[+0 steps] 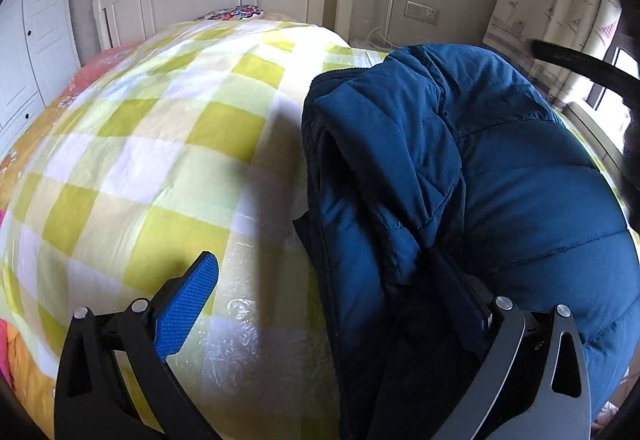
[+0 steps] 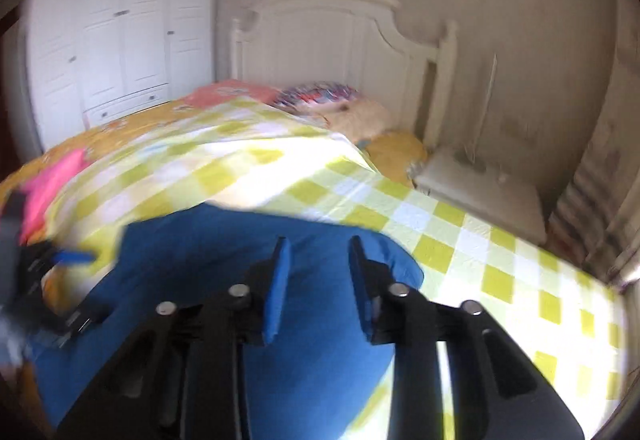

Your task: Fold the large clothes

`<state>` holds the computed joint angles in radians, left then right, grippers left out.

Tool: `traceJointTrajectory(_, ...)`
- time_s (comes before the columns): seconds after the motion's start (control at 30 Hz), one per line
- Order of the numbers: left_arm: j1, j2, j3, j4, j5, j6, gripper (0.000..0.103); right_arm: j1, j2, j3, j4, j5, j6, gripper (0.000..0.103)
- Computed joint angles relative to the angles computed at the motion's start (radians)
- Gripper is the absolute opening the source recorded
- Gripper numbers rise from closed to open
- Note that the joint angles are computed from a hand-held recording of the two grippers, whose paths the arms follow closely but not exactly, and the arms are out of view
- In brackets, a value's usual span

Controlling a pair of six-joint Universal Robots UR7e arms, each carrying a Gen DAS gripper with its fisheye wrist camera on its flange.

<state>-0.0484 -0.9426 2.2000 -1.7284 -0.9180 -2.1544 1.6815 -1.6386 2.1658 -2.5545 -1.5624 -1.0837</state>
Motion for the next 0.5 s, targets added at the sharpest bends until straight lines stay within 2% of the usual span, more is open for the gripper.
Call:
traceJointTrajectory(0.07,0.016,0.004,-0.004,-0.007,0.012,0.0,0.099,0.022,0.153,-0.069,0.086,-0.131,0.043,0.016)
traceJointTrajectory(0.1,0.017,0.005,-0.008,0.0,0.013,-0.007,0.099,0.018,0.203,-0.081,0.109,-0.18,0.028,0.015)
traceJointTrajectory(0.2,0.025,0.016,-0.094,0.169,-0.021,0.008,0.099,0.033,0.253,-0.107,0.109,-0.216,0.062,0.014)
traceJointTrajectory(0.23,0.017,0.005,-0.126,0.25,-0.012,-0.024,0.098,0.042,0.254,-0.098,0.084,-0.236,0.037,0.014)
traceJointTrajectory(0.3,-0.004,-0.036,-0.154,0.33,0.064,-0.087,0.098,0.036,0.247,-0.085,0.067,-0.227,0.032,0.014)
traceJointTrajectory(0.37,0.004,-0.093,-0.152,0.298,0.176,-0.062,0.098,0.025,0.236,-0.066,0.057,-0.206,0.041,0.014)
traceJointTrajectory(0.43,0.062,-0.103,-0.168,0.243,0.238,0.026,0.098,0.016,0.231,-0.068,0.069,-0.187,0.05,0.014)
traceJointTrajectory(0.5,0.166,-0.072,-0.202,0.181,0.229,0.169,0.098,0.014,0.227,-0.067,0.071,-0.182,0.047,0.014)
